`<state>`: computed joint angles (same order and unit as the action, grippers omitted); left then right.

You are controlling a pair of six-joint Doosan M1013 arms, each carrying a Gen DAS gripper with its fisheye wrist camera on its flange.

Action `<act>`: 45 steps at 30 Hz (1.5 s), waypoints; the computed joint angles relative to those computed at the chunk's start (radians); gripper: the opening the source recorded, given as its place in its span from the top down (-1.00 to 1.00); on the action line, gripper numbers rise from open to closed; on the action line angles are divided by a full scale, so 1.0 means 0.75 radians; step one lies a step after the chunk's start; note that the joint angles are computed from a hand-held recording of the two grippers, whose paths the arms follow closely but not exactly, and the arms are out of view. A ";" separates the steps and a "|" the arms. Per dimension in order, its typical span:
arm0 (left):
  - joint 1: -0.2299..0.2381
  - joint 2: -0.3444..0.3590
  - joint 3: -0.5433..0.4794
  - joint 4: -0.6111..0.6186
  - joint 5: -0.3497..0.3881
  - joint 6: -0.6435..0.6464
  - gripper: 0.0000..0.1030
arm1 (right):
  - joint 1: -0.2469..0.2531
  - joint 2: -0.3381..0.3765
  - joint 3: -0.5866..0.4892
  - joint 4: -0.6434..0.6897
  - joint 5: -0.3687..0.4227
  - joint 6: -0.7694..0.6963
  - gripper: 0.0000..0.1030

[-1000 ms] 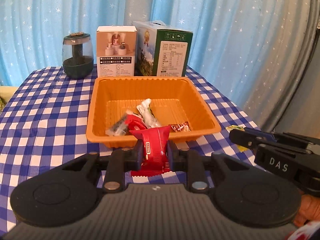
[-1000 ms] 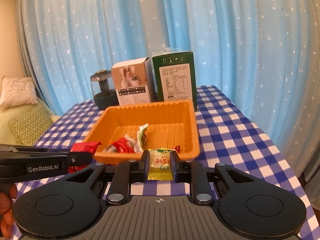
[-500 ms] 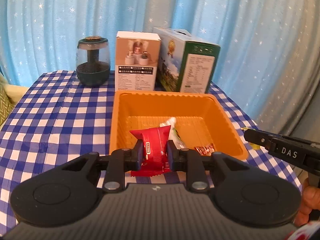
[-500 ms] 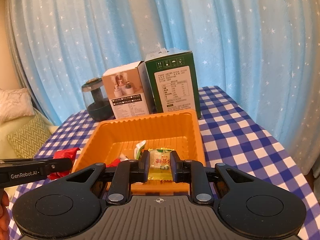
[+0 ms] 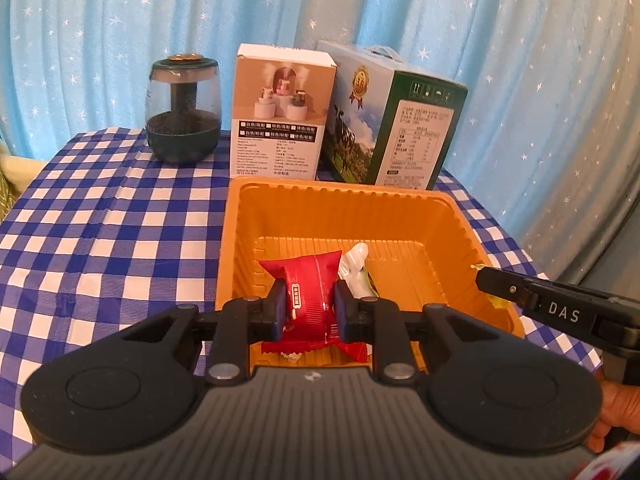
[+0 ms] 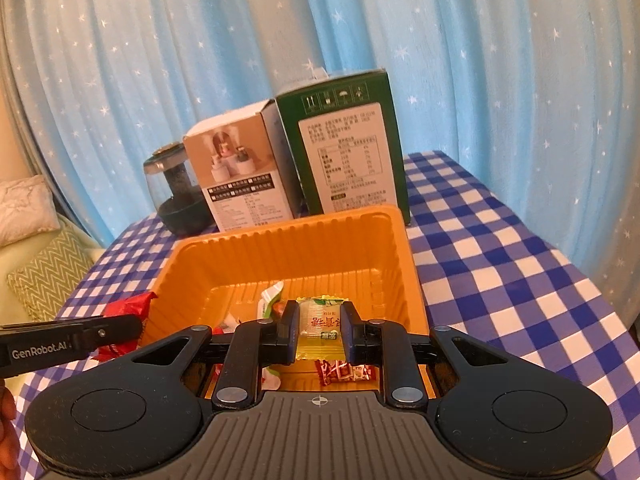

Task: Organize snacks
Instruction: 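Carry the red pack and yellow candy into the orange tray and release both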

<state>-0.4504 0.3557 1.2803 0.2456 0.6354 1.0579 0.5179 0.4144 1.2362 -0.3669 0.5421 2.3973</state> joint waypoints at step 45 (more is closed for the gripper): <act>0.002 0.004 0.012 0.062 0.035 -0.054 0.13 | -0.038 0.037 -0.017 0.148 -0.098 0.036 -0.21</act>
